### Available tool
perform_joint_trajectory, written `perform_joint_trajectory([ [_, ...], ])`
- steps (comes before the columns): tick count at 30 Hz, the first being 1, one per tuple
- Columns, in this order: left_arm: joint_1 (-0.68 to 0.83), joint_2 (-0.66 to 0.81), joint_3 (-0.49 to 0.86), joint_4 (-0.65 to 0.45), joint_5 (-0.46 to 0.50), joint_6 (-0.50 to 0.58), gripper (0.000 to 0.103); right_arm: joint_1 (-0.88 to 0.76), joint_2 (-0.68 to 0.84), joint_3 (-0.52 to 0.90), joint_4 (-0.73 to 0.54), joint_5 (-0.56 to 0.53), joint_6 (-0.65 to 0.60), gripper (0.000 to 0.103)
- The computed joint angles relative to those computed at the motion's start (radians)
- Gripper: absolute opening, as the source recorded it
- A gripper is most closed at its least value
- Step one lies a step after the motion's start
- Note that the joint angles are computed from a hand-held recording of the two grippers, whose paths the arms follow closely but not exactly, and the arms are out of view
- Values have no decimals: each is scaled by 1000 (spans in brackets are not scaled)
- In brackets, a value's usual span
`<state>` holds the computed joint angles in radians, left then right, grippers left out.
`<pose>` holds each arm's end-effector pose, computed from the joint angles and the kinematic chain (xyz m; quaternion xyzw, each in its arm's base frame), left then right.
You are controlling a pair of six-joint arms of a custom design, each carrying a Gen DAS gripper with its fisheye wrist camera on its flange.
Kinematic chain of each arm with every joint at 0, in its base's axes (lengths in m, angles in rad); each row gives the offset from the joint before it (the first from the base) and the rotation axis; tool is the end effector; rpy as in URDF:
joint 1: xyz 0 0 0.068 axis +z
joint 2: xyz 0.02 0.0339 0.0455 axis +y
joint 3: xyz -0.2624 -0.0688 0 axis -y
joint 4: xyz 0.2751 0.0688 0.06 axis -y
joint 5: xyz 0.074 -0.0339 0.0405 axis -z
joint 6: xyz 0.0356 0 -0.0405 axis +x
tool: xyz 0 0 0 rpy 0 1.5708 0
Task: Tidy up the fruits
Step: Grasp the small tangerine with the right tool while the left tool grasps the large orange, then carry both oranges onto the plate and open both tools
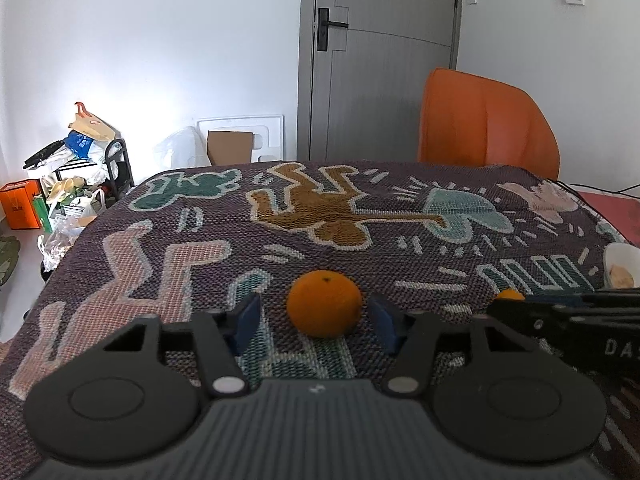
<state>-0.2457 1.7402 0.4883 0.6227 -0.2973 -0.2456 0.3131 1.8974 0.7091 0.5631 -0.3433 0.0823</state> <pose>0.2885 -0.0616 0.0661 -0.0671 0.8814 0.0189 0.4672 0.3290 0.1191 0.0663 -0.1783 0.8624 0.2372 0.4101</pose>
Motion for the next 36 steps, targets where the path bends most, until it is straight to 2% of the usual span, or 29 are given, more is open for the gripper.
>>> perform_joint_trajectory([
  [1, 7, 10, 2, 10, 22, -3, 40, -1, 0, 1, 0, -2, 1, 22],
  [6, 2, -47, -32, -11, 19, -57, 39, 0, 18, 9, 4, -1, 1, 22],
  [11, -51, -214, -111, -85, -22, -115, 39, 15, 1, -13, 14, 20, -10, 22],
  [16, -110, -395, -175, -176, -68, -152, 39, 18, -90, -88, 35, 31, -8, 22],
  [20, -160, -479, -208, -215, -94, -171, 39, -7, -206, -190, 47, 31, -17, 22],
  [28, -278, -545, -233, -239, -154, -219, 39, -113, -393, -350, 52, -5, -38, 22],
  [36, -386, -535, -217, -241, -206, -253, 39, -215, -482, -424, 42, -41, -63, 22],
])
